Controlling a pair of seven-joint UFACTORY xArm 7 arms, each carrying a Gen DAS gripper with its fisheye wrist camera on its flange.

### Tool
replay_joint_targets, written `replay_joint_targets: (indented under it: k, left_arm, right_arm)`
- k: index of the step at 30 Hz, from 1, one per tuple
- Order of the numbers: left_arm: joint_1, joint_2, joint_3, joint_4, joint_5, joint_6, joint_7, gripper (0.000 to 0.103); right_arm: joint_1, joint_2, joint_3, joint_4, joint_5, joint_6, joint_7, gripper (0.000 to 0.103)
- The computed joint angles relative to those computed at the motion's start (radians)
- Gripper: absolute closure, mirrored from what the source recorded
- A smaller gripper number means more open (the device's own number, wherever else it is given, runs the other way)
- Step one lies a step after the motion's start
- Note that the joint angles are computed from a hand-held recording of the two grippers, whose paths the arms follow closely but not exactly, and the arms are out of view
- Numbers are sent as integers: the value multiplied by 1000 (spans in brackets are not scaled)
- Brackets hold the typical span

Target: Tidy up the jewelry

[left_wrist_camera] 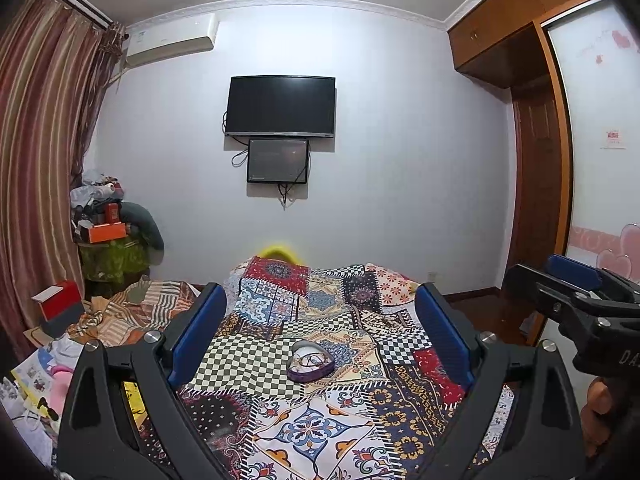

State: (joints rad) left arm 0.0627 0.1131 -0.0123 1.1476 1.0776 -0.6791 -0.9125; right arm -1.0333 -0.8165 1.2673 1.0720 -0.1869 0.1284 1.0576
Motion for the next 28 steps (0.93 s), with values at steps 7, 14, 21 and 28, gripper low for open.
replay_joint_targets:
  k: [7,14,21,28]
  left_arm:
    - [5,9,1,22,54,-11,-38,8]
    - [2,15,3,31,62,-11,-48,8]
    - [2,28,2,37,61,-9,-55,8]
    - [3,51,-3,62,81,1,-72,8]
  right_arm:
    - [-2,-3,1,-1,7,6,8,8]
    - [2,-7,-2,-1,8,13,14,8]
    - [-9,8,8,4,7,15,12,8]
    - [-26,26,29,10,10,17,2,8]
